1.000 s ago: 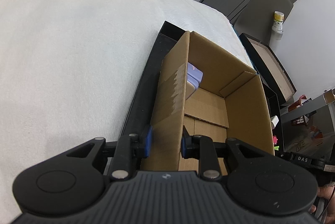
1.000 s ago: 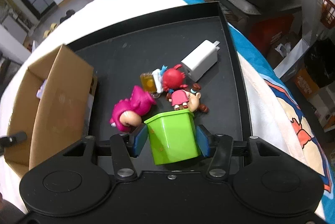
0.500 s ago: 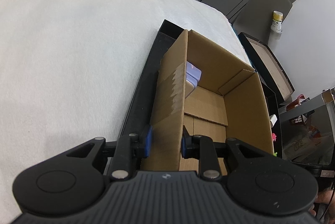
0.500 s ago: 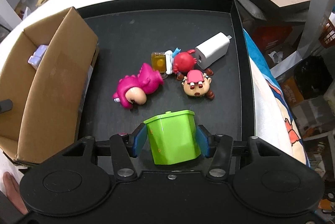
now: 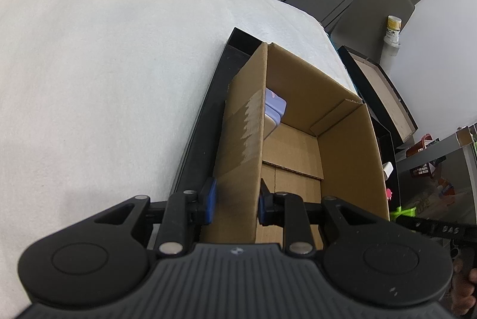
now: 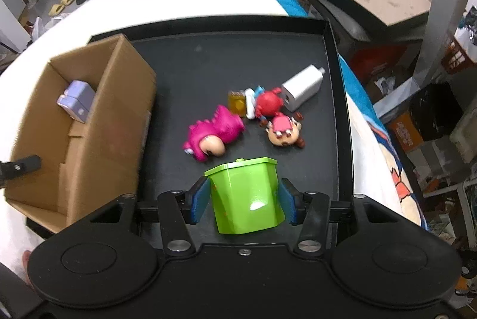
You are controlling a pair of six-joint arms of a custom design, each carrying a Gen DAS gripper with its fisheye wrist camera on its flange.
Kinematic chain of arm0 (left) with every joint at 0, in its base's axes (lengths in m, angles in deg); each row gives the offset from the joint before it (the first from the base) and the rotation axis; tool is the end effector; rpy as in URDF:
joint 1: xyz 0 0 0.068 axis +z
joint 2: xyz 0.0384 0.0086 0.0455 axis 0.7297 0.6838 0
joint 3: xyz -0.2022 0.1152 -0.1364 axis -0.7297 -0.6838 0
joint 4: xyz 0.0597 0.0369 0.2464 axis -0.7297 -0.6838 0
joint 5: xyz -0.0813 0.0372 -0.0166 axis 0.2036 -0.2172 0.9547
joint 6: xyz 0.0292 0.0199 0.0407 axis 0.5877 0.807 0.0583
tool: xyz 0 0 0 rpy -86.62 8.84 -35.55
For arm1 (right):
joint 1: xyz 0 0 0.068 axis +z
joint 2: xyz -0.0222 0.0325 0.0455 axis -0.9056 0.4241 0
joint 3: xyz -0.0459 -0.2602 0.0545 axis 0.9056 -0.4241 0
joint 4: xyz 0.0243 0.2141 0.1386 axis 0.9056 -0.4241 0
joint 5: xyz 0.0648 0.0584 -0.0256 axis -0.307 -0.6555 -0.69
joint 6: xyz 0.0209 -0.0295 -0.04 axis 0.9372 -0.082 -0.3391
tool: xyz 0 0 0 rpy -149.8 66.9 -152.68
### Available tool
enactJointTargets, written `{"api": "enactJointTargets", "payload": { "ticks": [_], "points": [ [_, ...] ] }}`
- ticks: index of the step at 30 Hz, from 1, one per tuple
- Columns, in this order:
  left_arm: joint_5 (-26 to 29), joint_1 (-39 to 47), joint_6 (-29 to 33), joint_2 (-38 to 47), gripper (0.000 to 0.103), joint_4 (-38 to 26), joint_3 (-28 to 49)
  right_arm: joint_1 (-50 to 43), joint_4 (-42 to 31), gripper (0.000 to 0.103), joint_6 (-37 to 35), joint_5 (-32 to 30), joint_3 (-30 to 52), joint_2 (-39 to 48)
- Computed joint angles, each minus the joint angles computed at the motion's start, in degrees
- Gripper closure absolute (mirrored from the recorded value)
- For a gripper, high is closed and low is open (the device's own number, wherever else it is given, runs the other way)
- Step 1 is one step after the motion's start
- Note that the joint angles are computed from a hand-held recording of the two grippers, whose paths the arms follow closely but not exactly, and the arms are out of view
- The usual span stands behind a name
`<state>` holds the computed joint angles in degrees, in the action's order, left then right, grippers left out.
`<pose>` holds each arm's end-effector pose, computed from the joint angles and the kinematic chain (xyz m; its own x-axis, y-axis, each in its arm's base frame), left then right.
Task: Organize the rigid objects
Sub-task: 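Carry the green cup into the box and open the right gripper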
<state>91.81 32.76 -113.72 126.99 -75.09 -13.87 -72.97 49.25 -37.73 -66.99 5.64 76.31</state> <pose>0.2450 -0.0698 0.0861 -0.8549 -0.3154 -0.4119 -0.0972 0.8773 -0.4700 0.2502 -0.0324 0.1261 -0.9229 0.0079 -0.3849 -0.0051 0.9995 0.0327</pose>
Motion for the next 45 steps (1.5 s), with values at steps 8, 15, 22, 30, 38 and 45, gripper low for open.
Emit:
{"api": "enactJointTargets", "payload": {
  "ticks": [8,15,22,30,38,45],
  "points": [
    [0.4,0.3,-0.1,-0.2,0.078,-0.3,0.1,5.1,-5.8,0.056,1.5,1.7,4.0,-3.5],
    [0.4,0.2,-0.1,-0.1,0.078,-0.1,0.0,9.7,-9.8,0.056,3.4,3.7,8.8,-3.5],
    [0.9,0.7,0.3,0.2,0.078,0.3,-0.2,13.1,-12.8,0.056,5.5,5.6,13.0,-2.1],
    [1.3,1.0,0.3,0.1,0.077,0.1,-0.1,18.6,-14.0,0.056,7.8,7.3,17.3,0.0],
    [2.3,1.8,0.5,0.4,0.077,0.6,-0.3,23.6,-13.1,0.059,10.2,8.6,21.3,4.5],
    [2.8,2.0,0.7,0.4,0.077,0.6,-0.3,27.0,-12.3,0.059,11.9,9.6,23.7,8.3]
  ]
}}
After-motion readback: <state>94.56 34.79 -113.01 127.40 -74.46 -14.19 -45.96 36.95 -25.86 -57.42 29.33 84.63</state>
